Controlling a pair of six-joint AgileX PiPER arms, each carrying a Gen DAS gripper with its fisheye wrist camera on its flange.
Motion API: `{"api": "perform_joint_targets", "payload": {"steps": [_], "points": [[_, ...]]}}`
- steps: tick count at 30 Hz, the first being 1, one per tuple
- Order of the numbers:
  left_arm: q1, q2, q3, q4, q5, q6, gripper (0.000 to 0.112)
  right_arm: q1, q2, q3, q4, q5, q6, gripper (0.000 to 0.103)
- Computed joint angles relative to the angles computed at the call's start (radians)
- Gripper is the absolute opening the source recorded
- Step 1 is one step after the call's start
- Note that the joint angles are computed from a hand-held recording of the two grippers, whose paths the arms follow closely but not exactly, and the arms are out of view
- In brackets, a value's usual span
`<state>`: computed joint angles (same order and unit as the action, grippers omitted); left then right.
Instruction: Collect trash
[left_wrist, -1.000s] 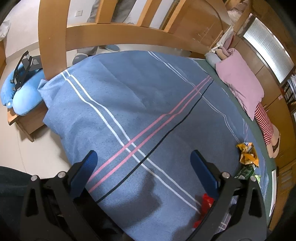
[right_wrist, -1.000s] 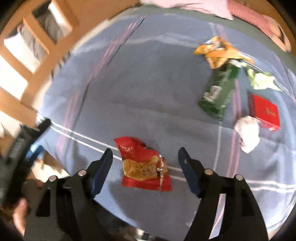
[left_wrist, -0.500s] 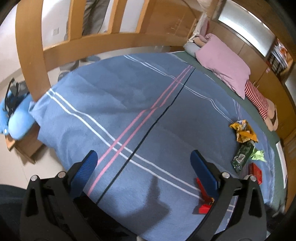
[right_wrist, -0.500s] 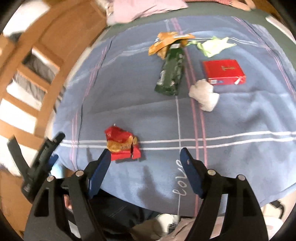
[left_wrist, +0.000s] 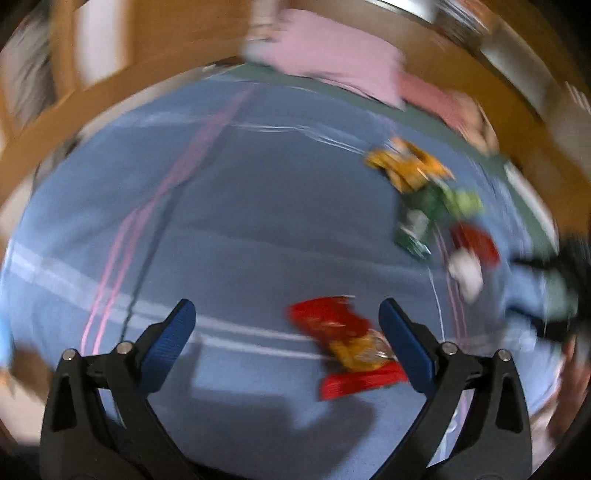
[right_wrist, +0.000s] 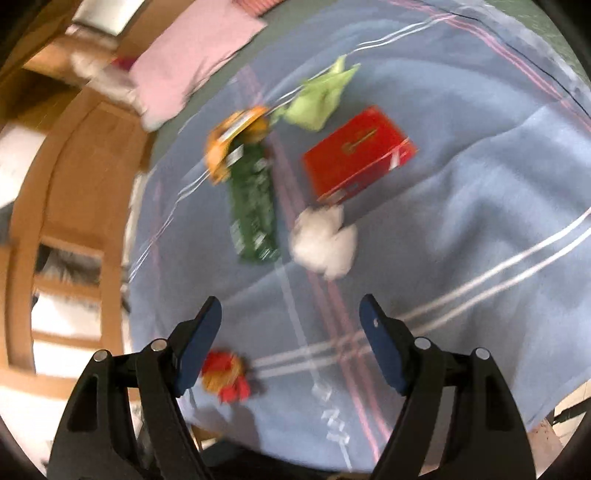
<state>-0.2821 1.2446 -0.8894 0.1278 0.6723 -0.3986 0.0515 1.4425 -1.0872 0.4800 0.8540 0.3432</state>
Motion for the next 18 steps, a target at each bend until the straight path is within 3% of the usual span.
{"api": "perform_joint_targets", "payload": {"steps": [2,5,13,18], "points": [[-0.079,0.065,-0.045,0.068,0.028,-0.022,0.086,0.045,0.043,-0.049,-0.160,-0.013,0.117,0.076],[-0.100,0.146,-0.088,-0.003,0.082,0.027,0.079,0.113,0.131,-0.135,-0.341,0.007,0.207,0.076],[-0.075,0.188,-0.083,-0.060,0.126,0.068,0.081,0.241,0.311,-0.274,-0.561,0.105,0.247,0.073],[-0.034,0.161,-0.064,-0.098,0.120,0.097,0.084,0.278,0.307,-0.268,-0.652,0.127,0.277,0.029]]}}
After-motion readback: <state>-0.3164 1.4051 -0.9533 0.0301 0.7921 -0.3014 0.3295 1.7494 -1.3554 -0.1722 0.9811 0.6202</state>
